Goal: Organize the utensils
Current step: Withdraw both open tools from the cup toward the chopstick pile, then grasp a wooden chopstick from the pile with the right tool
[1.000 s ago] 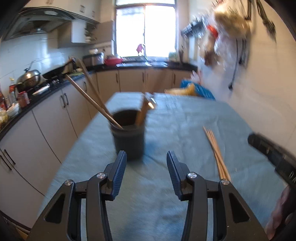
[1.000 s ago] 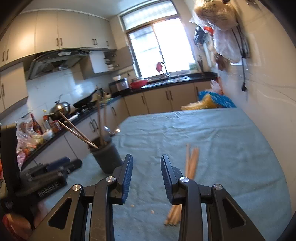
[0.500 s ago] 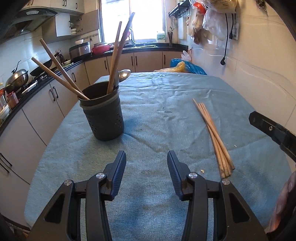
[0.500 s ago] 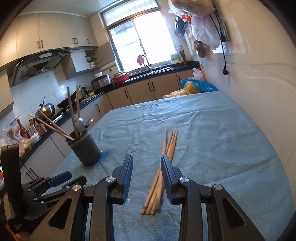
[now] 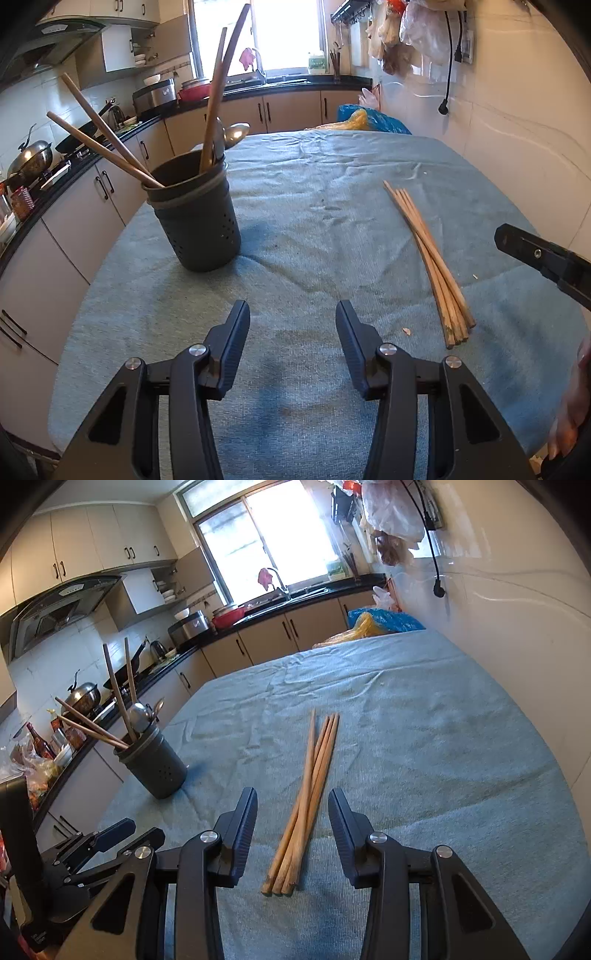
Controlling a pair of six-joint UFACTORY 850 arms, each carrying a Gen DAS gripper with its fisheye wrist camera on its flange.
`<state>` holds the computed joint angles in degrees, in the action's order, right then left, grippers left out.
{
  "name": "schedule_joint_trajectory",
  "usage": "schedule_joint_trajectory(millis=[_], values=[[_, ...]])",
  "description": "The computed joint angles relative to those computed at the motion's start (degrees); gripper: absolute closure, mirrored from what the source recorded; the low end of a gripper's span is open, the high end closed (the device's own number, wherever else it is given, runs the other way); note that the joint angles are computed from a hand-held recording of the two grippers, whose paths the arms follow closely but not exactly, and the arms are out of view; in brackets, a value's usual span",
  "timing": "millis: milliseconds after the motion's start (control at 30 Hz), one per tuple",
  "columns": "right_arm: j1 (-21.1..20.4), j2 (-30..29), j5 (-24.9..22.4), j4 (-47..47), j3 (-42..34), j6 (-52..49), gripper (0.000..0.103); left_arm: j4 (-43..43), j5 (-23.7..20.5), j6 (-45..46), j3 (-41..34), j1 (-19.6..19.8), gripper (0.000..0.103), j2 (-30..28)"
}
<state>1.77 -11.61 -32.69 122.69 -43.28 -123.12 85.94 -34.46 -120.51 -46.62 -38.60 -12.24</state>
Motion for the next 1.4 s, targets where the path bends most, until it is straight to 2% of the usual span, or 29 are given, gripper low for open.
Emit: schedule_joint_trajectory(millis=[433, 633, 700, 833, 1033, 1133, 1233, 1400], values=[[-0.23, -1.10, 2.32, -3.03, -1.44, 3.83, 0.057, -0.22, 1.22, 0.79, -0.34, 0.85, 0.055, -1.23], [-1.57, -2.59, 1.42, -11.00, -4.15, 11.94, 0.057, -0.17, 2.64, 0.42, -0.02, 1.78, 0.055, -1.77], [-2.06, -3.55, 1.21, -15.24, -5.95, 16.53, 0.057, -0.27, 3.02, 0.41, 0.16, 1.91, 0.055, -1.82], [-1.37, -6.20, 4.09, -25.88, -10.76, 26.97, 0.057, 0.53, 3.77, -0.47, 0.58, 2.27, 0.055, -1.75], [0.18, -13.62, 5.80, -45.84, -21.59, 49.66, 0.079, 1.48, 3.99, -1.39, 1.01, 2.32, 0.055, -1.42], [0.92, -18.38, 4.84, -56.45, -28.38, 62.13, 0.085, 1.95, 4.09, -1.96, 1.11, 2.46, 0.055, -1.34], [1.58, -22.50, 2.42, -63.26, -33.90, 70.52, 0.085, 2.50, 4.28, -2.53, 1.36, 2.76, 0.055, -1.15], [3.10, -26.50, 3.76, -74.94, -39.26, 82.14, 0.087, 3.67, 4.71, -3.52, 1.88, 2.95, 0.055, -0.80]])
